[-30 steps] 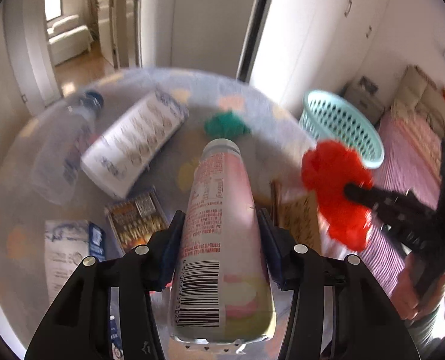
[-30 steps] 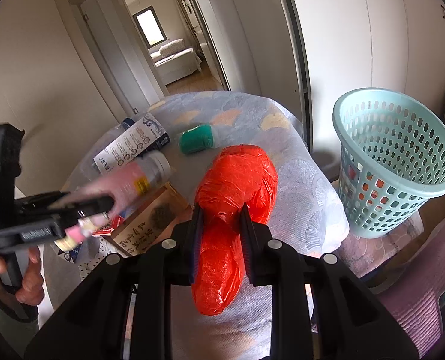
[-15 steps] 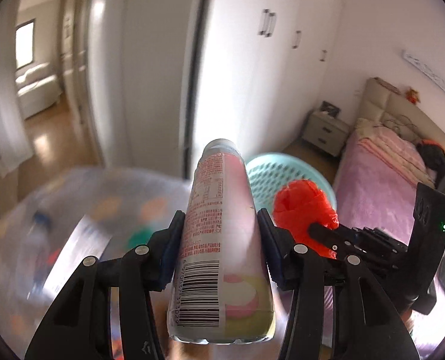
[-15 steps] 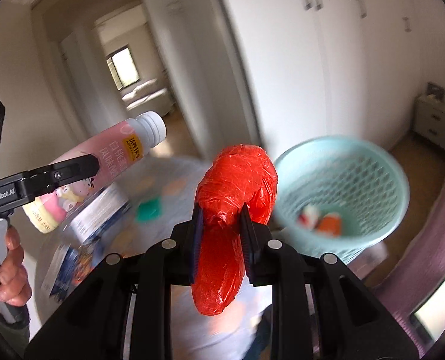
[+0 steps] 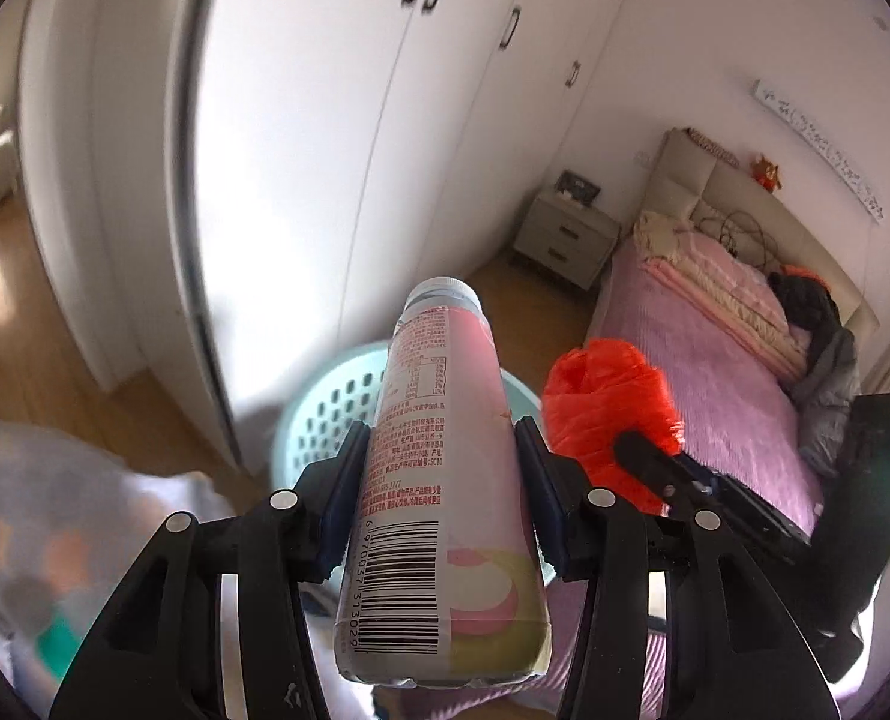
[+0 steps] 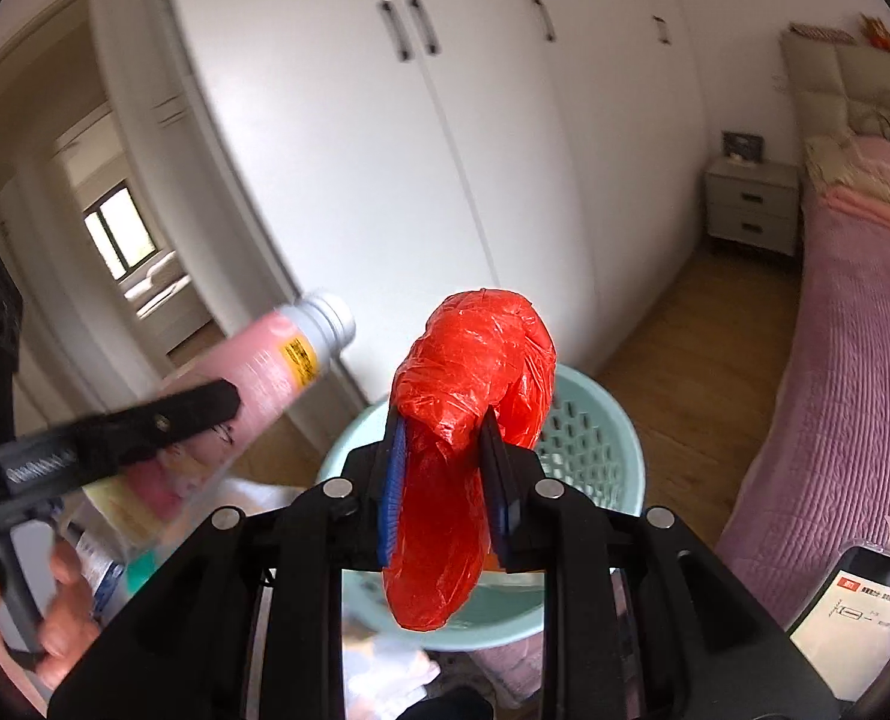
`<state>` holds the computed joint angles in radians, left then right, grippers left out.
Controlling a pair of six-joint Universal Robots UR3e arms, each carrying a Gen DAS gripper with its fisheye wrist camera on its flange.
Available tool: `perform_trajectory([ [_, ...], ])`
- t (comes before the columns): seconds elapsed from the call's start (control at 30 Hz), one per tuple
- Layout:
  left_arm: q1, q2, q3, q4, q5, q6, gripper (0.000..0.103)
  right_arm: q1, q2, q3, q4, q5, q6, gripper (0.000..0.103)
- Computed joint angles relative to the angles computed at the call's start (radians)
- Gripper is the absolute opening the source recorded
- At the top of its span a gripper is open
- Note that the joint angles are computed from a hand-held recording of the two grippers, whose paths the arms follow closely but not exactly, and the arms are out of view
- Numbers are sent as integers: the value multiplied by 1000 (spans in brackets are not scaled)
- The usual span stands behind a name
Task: Collect trash
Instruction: 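Carry the pink bottle and red bag to the wastebasket and release both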
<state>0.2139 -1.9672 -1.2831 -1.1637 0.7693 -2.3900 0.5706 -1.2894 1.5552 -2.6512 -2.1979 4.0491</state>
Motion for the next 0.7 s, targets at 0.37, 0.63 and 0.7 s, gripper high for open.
perform_trajectory([
  [0.37, -113, -206, 139, 57, 113, -121, 66, -167, 84, -27, 54, 144, -17, 46],
  [0.63, 5, -53, 43, 4, 48, 2, 66, -111, 112, -63, 49, 125, -38, 48],
  [0.7, 58, 8, 7, -36, 22, 65, 66, -63, 129, -113, 88, 82, -43, 48],
])
